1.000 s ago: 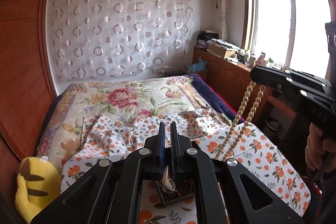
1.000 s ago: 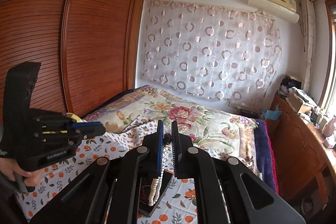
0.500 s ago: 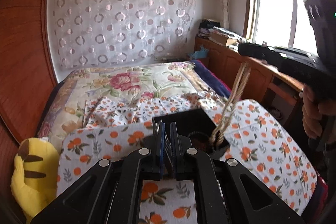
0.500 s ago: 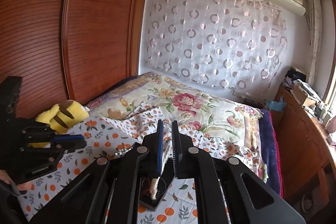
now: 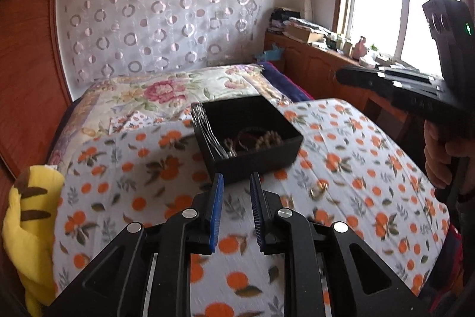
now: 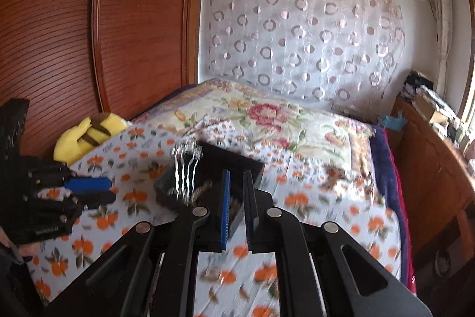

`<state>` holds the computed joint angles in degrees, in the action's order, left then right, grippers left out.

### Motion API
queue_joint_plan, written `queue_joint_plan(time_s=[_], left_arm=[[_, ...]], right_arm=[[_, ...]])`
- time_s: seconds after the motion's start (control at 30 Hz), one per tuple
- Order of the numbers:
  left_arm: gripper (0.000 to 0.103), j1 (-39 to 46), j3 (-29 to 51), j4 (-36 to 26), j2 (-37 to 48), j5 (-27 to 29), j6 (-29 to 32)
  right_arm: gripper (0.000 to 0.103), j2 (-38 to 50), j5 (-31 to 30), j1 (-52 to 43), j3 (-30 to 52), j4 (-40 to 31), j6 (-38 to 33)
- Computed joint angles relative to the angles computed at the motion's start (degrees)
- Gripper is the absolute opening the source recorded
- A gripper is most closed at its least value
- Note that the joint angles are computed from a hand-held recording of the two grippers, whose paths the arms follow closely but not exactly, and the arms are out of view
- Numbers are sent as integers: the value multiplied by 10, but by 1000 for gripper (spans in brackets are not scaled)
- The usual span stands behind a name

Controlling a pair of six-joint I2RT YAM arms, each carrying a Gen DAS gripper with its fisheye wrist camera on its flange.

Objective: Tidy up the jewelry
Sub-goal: 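Open both tools to drop the pearl necklaces into the black box, then grasp the brown wooden bead bracelet with the left tool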

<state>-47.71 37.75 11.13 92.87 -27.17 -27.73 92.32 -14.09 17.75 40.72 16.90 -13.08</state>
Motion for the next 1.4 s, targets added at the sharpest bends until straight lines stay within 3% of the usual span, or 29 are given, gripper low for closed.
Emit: queue_joint_plan(time_s=[0.23, 0.27, 0.3, 0.37, 0.73, 1.1, 1.4], left_arm=[[23, -34, -20, 16, 20, 3, -32], [24, -41, -19, 15, 25, 2, -37], [24, -46, -18, 16, 29, 0, -39], [24, -58, -20, 21, 35, 2, -48], [24, -99, 28, 9, 99, 23, -59], [24, -91, 74, -3, 150, 58, -45], [24, -85, 105, -28, 181, 53, -42]], right_arm=[[10, 2, -4, -4, -113, 70, 8], [13, 2, -5, -7, -124, 75, 7], [25, 2, -6, -8, -139, 85, 8], [36, 4, -11, -13, -165, 103, 10], [36, 30, -20, -28, -266, 178, 3], [36, 64, -29, -41, -294, 226, -5], [36, 69, -54, -56, -301, 240, -13]])
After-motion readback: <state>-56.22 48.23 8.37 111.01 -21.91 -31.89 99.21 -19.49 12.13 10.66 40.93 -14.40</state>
